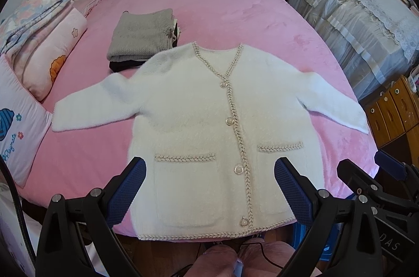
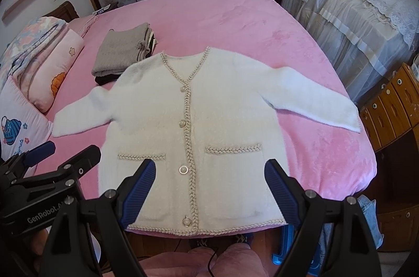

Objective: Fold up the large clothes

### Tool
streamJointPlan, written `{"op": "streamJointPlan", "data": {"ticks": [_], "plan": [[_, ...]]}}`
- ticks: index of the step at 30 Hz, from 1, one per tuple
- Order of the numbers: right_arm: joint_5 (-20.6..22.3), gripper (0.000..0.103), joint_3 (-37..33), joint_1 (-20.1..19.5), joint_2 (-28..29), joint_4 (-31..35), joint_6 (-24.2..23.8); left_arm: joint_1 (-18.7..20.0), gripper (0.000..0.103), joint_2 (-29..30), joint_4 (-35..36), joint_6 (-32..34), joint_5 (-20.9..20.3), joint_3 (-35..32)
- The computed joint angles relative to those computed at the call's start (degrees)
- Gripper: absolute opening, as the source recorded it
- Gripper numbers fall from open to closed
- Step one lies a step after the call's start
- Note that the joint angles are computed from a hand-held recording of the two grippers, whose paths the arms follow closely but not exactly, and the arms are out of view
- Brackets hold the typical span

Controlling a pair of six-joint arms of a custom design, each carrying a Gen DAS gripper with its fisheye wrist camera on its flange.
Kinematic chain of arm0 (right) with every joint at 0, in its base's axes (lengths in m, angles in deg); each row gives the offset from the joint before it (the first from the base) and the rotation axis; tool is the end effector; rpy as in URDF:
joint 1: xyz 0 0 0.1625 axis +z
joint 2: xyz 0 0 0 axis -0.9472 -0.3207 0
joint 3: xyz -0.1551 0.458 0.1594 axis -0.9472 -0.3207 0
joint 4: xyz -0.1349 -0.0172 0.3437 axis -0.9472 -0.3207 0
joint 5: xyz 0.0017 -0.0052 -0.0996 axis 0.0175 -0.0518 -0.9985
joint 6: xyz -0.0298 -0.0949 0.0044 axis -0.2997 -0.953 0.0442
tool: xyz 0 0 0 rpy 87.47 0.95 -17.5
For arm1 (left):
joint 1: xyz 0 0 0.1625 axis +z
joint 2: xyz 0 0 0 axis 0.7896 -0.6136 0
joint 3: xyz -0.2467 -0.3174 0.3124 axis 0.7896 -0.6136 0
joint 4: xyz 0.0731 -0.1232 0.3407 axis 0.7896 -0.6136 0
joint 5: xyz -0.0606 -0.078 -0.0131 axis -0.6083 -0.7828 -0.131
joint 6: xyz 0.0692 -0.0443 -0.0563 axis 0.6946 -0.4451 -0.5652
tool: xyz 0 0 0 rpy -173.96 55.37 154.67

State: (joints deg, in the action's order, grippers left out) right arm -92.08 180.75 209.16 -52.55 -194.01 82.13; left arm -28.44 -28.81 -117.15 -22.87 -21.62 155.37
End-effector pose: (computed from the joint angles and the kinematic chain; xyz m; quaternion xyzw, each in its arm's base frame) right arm 0.3930 -0.2870 0.3143 -0.1260 -0.8560 0.3156 0.3895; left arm -0.3960 -0.3797 0.2765 0.2872 0.9032 -0.1348 0.2891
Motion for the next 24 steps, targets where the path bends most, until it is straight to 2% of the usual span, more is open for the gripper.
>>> {"op": "streamJointPlan", "data": {"ticks": [14,20,24], "plan": [[-0.95,0.086,0.62,-0.62,-2.9,1.88,1.16,-0.96,0.098,2.81,-5.44,3.1,0.34,-0.95],[-2.38,0.086,2.03,-2.0,-6.33,2.07,-1.47,-1.82,0.098,6.06,-8.19,2.95,0.29,-2.45],[-2.6,0.086,4.08,-3.97,-9.82,-0.91,-5.2,-2.59,0.098,9.28,-10.02,2.79,0.02,-4.14]]}}
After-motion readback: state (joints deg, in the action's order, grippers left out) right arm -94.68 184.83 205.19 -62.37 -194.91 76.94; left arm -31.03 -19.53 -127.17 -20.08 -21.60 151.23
